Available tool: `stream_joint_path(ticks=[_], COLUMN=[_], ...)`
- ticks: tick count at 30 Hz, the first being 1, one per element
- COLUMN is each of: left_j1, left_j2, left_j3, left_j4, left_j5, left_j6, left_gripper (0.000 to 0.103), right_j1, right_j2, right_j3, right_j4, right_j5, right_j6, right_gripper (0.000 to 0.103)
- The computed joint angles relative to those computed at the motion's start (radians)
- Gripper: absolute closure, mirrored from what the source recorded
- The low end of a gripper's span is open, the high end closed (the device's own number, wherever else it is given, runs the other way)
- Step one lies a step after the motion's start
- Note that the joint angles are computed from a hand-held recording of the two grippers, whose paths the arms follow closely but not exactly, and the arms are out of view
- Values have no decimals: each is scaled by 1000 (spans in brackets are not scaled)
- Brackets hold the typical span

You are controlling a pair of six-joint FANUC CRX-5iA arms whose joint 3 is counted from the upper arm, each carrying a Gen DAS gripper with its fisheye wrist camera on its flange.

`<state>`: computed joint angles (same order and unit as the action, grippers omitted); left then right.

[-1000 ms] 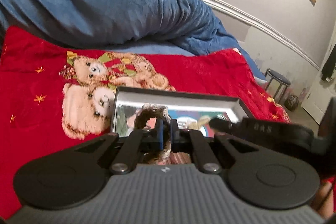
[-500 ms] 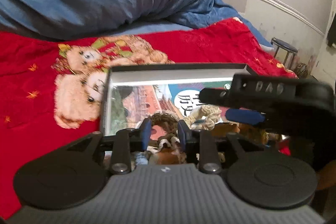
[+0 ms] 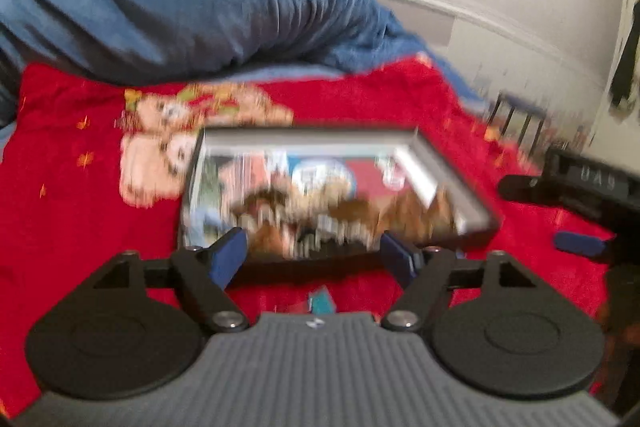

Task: Organize objects
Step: 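Open both tools to drop the scrunchies into the box, then grasp the blue binder clip with the right tool while the left tool grasps the teal binder clip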

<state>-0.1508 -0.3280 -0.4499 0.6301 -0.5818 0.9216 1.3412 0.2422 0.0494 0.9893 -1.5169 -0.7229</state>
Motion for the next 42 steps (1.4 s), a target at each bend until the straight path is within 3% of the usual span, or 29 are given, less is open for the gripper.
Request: stream_joint_path(ticks=[3, 5, 9, 12, 13, 15, 18, 20, 25, 29, 32, 35, 37, 39, 41, 42], left_j1=[-32, -46, -62, -92, -106, -155, -187, -170, -111, -90, -78, -64, -53, -49, -54, -56], left_j2=[44, 75, 117, 121, 124, 126, 126, 122, 94, 95, 96, 76, 39, -11, -38, -42], left_j3=[67, 101, 111, 104, 120, 167, 183, 171, 101, 96, 103, 81, 12, -91, -146, -149], left_j4=[-248, -343, -375, -445, -504, -686, -752, -705, -537, -483, -446, -408, -310, -116, 35, 57], left_j5=[-41, -65, -59, 10, 8, -16, -29, -25, 17, 6, -18, -6, 80, 188, 228, 231], left_j6=[202, 366, 452, 521, 580, 729, 788, 753, 624, 607, 590, 563, 466, 276, 119, 81], left_gripper=[20, 20, 20, 22, 35, 47, 51, 51, 52, 51, 52, 52, 52, 52, 52, 52], right_j1=[-21, -45, -75, -83, -87, -88, -98, -108, -105, -97, -87, -77, -69, -59, -47, -40], right_j2=[-23, -29, 18, 64, 72, 85, 124, 152, 195, 199, 129, 101, 91, 88, 98, 104], right_j3=[-8, -25, 19, 75, 81, 100, 163, 208, 261, 261, 160, 126, 110, 104, 114, 124], right_j4=[-131, -151, -195, -207, -209, -216, -247, -263, -263, -253, -229, -219, -197, -167, -123, -103], right_j5=[56, 111, 130, 106, 116, 108, 47, 1, -70, -77, -2, 24, 51, 71, 65, 56], right_j6=[-86, -105, -56, 21, 34, 60, 161, 211, 269, 251, 105, 60, 52, 58, 97, 119], right_gripper=[8, 12, 14, 13, 13, 16, 33, 45, 60, 60, 61, 61, 61, 61, 61, 61])
